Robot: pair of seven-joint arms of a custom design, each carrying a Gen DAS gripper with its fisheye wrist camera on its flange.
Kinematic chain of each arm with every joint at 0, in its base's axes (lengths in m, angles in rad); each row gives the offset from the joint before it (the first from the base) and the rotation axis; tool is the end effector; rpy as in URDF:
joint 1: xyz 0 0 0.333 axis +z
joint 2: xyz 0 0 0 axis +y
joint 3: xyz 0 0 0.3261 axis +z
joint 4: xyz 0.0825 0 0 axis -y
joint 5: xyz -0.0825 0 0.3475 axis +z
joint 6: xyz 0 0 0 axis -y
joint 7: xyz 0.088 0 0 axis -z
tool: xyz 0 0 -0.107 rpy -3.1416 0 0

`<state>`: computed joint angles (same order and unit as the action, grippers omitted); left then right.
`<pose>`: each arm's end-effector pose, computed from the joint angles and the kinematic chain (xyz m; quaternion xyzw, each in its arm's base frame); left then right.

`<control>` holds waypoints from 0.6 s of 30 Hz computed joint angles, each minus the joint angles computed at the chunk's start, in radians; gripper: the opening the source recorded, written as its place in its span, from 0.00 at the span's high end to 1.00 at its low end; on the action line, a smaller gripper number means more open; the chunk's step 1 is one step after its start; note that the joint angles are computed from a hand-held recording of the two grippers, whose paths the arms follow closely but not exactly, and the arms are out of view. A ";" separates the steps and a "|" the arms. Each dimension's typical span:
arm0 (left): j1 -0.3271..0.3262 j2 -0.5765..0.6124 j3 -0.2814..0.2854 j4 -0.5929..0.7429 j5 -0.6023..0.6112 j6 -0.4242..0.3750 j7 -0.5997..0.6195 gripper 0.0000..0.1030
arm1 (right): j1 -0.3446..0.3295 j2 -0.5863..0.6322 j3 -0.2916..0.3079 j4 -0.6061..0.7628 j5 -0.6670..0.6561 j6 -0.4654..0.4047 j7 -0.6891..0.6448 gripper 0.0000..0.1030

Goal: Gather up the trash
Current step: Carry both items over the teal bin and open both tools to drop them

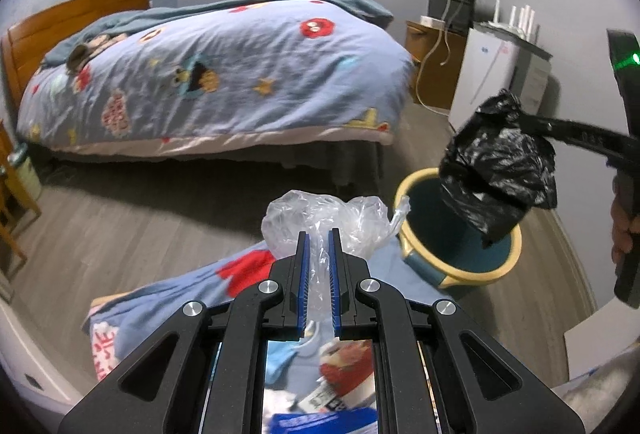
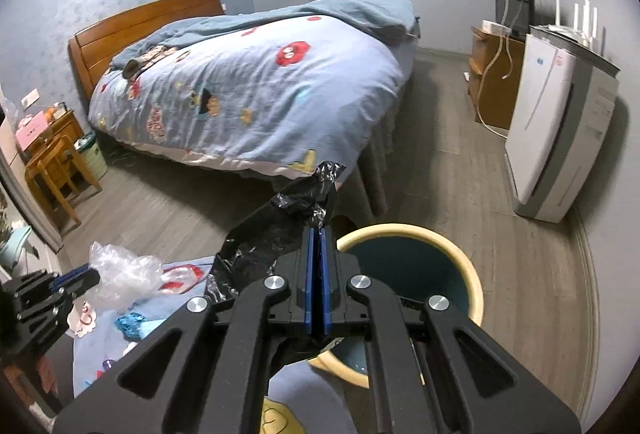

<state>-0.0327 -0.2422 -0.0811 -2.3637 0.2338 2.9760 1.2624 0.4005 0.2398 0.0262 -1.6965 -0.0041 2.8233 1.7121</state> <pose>0.4736 -0.0734 0.5516 -0.6346 0.6508 -0.3039 0.2853 0.5926 0.2674 0.5837 -0.7229 0.5415 -0.2052 0.3769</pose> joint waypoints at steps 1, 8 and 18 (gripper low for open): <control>0.014 0.008 -0.021 0.009 0.023 -0.004 -0.019 0.90 | -0.009 0.005 0.003 0.006 0.014 -0.002 -0.009 0.97; -0.002 0.102 -0.069 0.104 0.090 -0.037 -0.087 0.90 | -0.041 0.000 -0.027 -0.020 0.020 0.009 0.001 0.97; -0.082 0.284 -0.092 0.287 0.000 -0.104 0.008 0.90 | -0.078 0.059 -0.088 0.005 -0.018 -0.059 0.126 0.97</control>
